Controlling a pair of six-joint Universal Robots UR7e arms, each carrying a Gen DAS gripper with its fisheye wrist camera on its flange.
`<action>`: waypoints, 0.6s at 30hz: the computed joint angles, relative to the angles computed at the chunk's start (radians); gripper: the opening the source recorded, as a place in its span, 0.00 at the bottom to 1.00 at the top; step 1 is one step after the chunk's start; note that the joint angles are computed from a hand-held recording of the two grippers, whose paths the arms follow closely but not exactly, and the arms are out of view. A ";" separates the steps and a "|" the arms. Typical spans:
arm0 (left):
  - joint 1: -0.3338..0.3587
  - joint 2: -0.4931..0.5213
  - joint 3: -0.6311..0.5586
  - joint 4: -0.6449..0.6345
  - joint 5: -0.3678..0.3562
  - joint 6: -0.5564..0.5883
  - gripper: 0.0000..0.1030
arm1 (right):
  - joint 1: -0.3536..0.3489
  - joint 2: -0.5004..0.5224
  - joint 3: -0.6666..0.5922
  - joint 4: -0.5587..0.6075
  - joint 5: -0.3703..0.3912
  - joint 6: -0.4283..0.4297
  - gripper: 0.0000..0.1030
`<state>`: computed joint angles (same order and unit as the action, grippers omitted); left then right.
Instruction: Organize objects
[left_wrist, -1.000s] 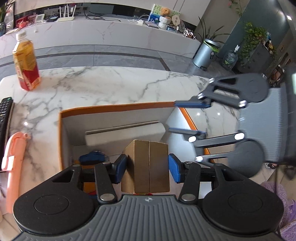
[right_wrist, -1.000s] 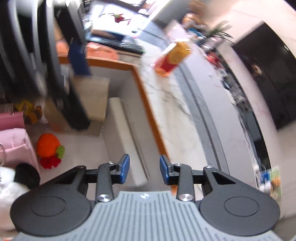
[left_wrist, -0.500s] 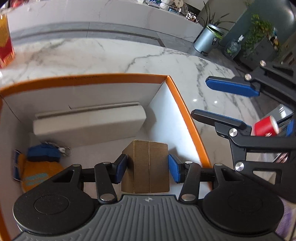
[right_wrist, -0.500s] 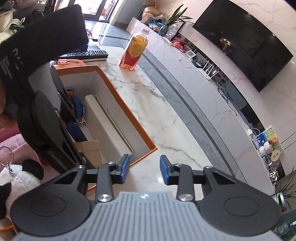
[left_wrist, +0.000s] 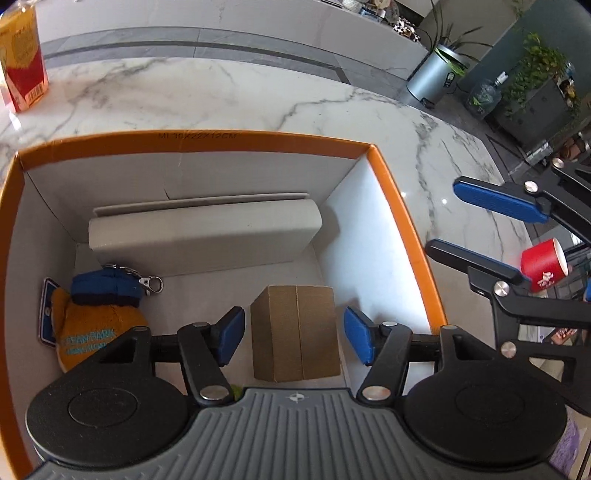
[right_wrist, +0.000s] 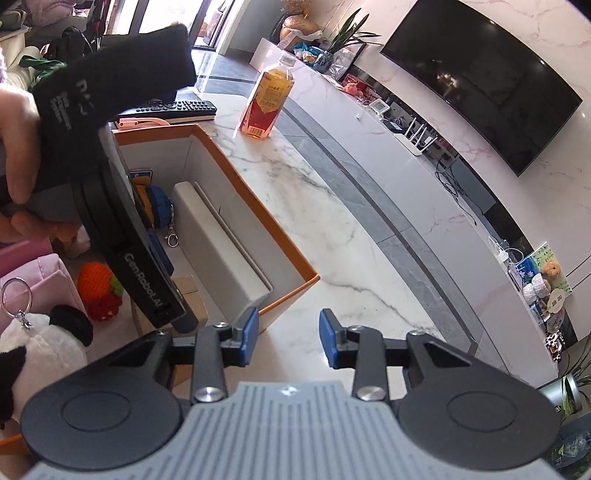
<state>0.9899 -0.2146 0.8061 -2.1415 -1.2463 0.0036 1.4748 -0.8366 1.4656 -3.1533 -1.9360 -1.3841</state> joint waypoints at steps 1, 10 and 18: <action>-0.004 -0.007 0.012 -0.008 0.009 0.004 0.65 | 0.000 0.000 0.000 0.001 0.001 0.002 0.36; -0.065 -0.123 0.220 -0.204 0.092 0.077 0.59 | 0.010 -0.045 0.034 0.057 0.004 0.087 0.36; -0.146 -0.273 0.488 -0.464 0.209 0.151 0.66 | 0.050 -0.160 0.145 0.126 0.006 0.303 0.43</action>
<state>0.8434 -0.4875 1.2943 -2.6060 -1.0368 0.1545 1.5252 -0.9966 1.6105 -3.0274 -1.9295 -1.0813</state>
